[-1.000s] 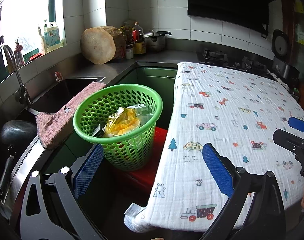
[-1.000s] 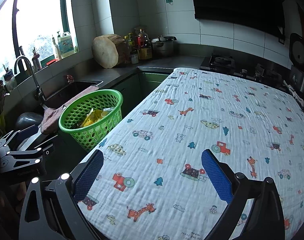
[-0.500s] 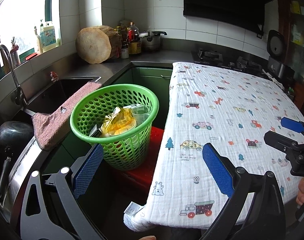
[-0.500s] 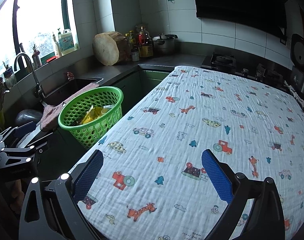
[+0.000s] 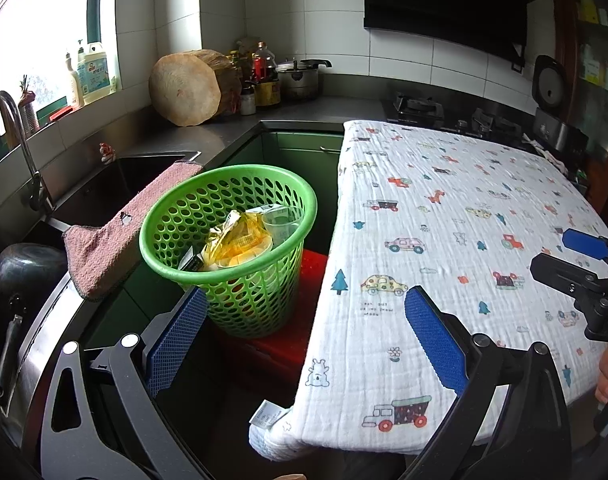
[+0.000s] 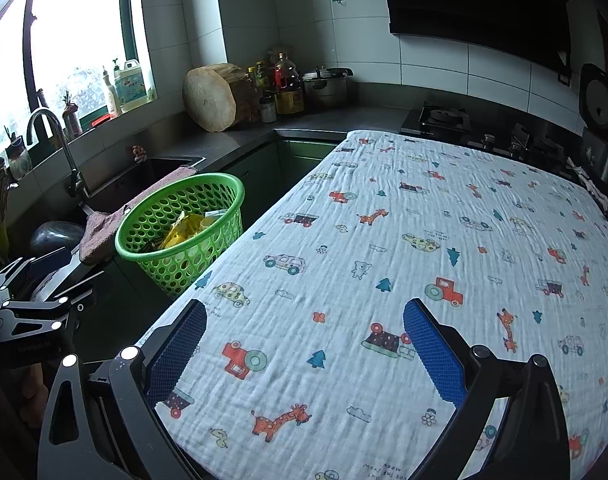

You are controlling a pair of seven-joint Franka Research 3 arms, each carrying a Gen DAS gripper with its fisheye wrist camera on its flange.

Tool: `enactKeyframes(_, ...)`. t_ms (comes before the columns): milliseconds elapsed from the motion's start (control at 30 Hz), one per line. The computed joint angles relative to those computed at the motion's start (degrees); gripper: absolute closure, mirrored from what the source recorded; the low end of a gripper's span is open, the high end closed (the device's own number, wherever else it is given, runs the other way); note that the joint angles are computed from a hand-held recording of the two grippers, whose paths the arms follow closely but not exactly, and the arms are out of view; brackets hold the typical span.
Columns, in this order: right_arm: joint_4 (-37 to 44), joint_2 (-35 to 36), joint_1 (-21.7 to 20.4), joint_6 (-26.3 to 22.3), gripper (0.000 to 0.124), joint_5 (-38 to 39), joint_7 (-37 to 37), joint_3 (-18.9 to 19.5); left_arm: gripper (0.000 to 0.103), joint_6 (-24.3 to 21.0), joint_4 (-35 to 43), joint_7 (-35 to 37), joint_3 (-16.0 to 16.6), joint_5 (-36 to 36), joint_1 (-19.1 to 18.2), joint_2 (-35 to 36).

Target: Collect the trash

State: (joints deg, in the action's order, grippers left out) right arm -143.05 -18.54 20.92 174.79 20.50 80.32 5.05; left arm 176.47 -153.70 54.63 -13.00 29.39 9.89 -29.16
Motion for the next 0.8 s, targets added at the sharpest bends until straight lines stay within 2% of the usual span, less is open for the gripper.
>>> enactKeyframes(800, -0.1, 0.0, 0.4, 0.0, 0.028, 0.1, 0.3, -0.1, 0.005, -0.3, -0.3, 0.9, 0.7, -0.9, -0.4, -0.2)
